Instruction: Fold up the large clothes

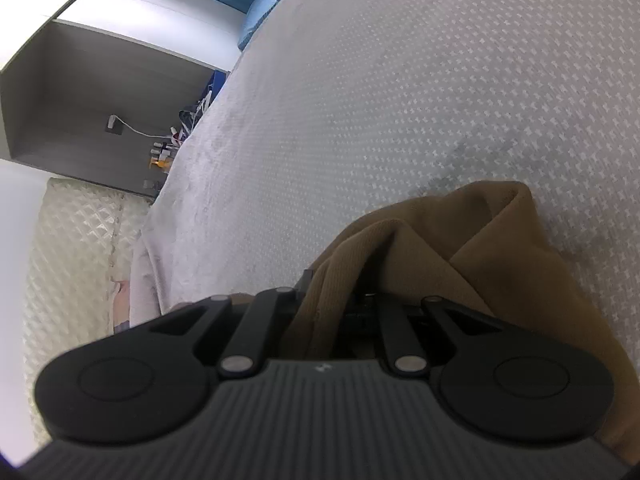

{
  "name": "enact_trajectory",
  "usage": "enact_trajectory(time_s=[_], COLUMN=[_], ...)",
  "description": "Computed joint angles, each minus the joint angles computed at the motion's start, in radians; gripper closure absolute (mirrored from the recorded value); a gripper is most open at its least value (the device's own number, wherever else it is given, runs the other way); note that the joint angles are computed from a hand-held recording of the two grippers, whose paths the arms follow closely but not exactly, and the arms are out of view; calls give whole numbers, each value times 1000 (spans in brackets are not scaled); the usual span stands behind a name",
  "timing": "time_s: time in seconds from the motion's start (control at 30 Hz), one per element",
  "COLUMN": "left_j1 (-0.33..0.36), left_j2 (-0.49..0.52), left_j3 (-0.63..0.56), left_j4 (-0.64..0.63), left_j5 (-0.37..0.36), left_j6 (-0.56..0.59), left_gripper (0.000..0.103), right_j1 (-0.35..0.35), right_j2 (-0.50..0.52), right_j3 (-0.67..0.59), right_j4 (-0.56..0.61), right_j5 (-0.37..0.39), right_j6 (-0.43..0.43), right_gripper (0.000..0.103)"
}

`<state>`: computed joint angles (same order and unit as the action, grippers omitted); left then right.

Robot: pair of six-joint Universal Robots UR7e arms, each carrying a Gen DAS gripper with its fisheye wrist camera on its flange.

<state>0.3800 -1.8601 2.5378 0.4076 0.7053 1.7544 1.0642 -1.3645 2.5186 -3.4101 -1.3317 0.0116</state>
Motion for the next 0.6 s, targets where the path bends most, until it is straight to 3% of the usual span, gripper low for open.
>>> enact_trajectory(time_s=[0.03,0.1,0.3,0.43,0.53,0.6], left_j1=[-54,-89,-183,-179,-170,-198], left_j2=[7,41,226,384,549,632], left_j3=[17,15,-24,-70,-133,-151], left_j4=[30,33,-170,-347,-350,-338], left_j5=[-34,-41,-38,46,72,17], left_j6=[-49,-45,249,476,571,593], left_gripper=[46,46,46,46,46,46], right_j1=[1,0,-22,-19,-14,-16], right_j2=[0,-7,-37,-35,-30,-31], right_j3=[2,6,32,42,45,42], right_j4=[-3,-4,-11,-33,-43,-31], right_j5=[-1,-2,21,17,15,17], right_j6=[4,9,0,6,6,10], right_gripper=[92,92,92,92,92,92])
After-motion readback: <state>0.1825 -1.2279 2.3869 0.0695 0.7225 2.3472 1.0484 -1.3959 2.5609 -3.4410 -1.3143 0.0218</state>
